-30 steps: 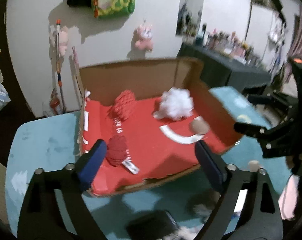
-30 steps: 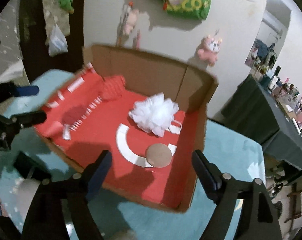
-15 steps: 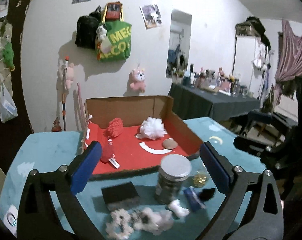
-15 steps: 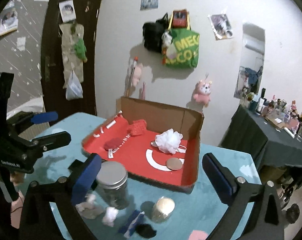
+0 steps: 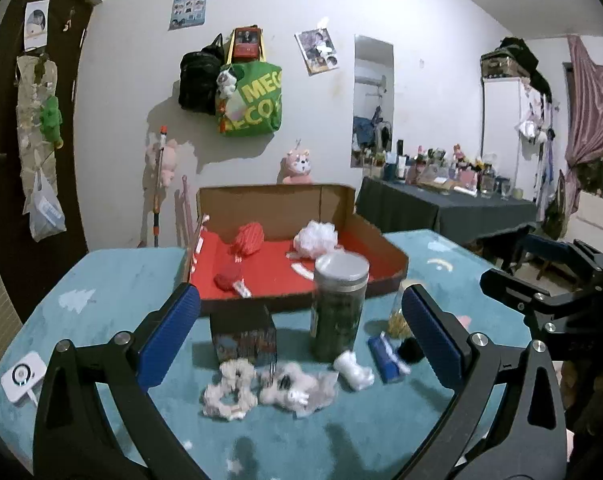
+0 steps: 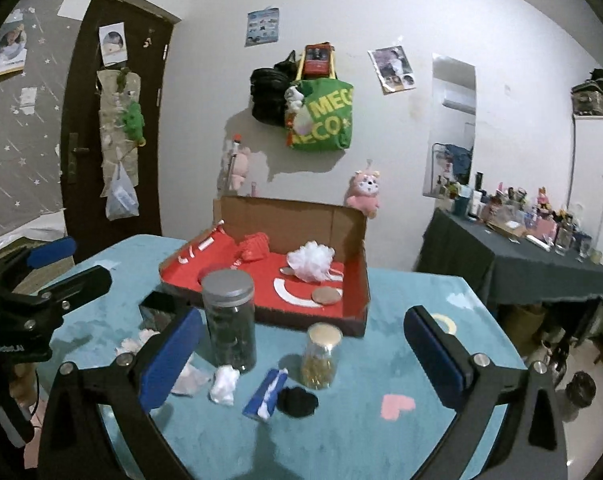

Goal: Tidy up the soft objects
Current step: 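Withdraw both tools from the box toward the items on the table, then grasp the cream crochet scrunchie with the left tool while the right tool grasps the black fluffy scrunchie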

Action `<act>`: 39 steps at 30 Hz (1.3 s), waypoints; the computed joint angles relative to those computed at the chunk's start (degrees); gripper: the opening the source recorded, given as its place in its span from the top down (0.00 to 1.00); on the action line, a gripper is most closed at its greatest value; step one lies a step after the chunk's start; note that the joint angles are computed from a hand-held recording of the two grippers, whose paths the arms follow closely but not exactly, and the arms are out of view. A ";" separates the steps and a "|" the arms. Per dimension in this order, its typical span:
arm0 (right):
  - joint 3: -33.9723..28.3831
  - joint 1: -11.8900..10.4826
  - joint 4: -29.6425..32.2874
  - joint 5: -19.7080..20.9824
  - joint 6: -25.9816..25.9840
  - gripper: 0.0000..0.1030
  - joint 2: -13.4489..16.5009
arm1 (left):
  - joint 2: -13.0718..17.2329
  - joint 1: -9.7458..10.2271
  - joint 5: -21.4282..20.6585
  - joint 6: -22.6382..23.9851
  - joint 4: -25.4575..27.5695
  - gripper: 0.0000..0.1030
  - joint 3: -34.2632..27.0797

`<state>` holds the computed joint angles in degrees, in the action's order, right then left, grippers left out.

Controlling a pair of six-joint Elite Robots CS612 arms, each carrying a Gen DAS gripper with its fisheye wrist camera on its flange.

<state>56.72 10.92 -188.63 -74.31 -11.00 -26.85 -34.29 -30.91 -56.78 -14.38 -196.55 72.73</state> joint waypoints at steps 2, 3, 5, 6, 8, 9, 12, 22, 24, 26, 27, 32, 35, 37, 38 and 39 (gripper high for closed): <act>0.79 0.11 -0.99 -1.28 0.35 0.00 0.23 | 0.19 -0.18 0.82 -0.86 0.59 0.00 0.28; 1.12 0.12 -1.42 -1.47 0.60 0.00 0.31 | 0.31 -0.23 0.99 -1.48 0.81 0.00 0.43; 1.47 0.11 -1.66 -1.58 1.23 0.00 0.60 | 0.42 -0.17 0.35 -2.67 1.61 0.00 0.75; 1.52 0.10 -1.57 -1.67 1.48 0.00 0.77 | 0.53 -0.19 0.21 -3.46 1.95 0.00 1.03; 1.59 0.16 -1.36 -2.22 1.77 0.00 1.14 | 0.76 -0.17 0.40 -4.48 3.01 0.00 1.10; 1.47 0.21 -0.92 -2.64 1.87 0.00 1.39 | 0.92 -0.18 0.68 -4.79 3.70 0.00 1.02; 1.22 0.25 0.62 -2.87 2.04 0.00 1.87 | 1.26 -0.09 0.68 -6.19 5.82 0.00 0.97; -1.11 0.26 7.75 -3.08 2.96 0.00 3.81 | 1.75 1.08 -1.52 -11.36 12.47 0.00 0.65; -1.64 0.26 8.78 -3.07 3.18 0.00 4.15 | 1.81 1.32 -1.66 -12.30 13.63 0.00 0.39; -2.10 0.26 9.71 -3.13 3.25 0.00 4.39 | 1.80 1.58 -1.87 -13.00 14.87 0.00 0.23; -2.35 0.24 10.10 -3.14 3.28 0.00 4.50 | 1.83 1.74 -1.91 -13.30 15.53 0.00 0.12; -4.18 0.29 12.75 -3.45 3.38 0.00 5.38 | 1.88 2.35 -1.81 -14.63 18.93 0.00 -0.34; -5.46 0.31 14.54 -3.70 3.44 0.00 6.00 | 1.92 2.96 -2.58 -14.99 20.94 0.00 -0.79; -6.67 0.23 16.18 -3.33 3.82 0.00 6.53 | 1.97 3.43 -3.49 -15.26 22.73 0.00 -1.21; -7.30 0.15 17.04 -2.94 4.07 0.00 6.80 | 2.03 3.71 -3.99 -15.49 23.84 0.00 -1.52; -7.94 0.09 17.91 -2.58 4.26 0.00 7.06 | 2.05 3.87 -4.33 -15.59 24.45 0.00 -1.66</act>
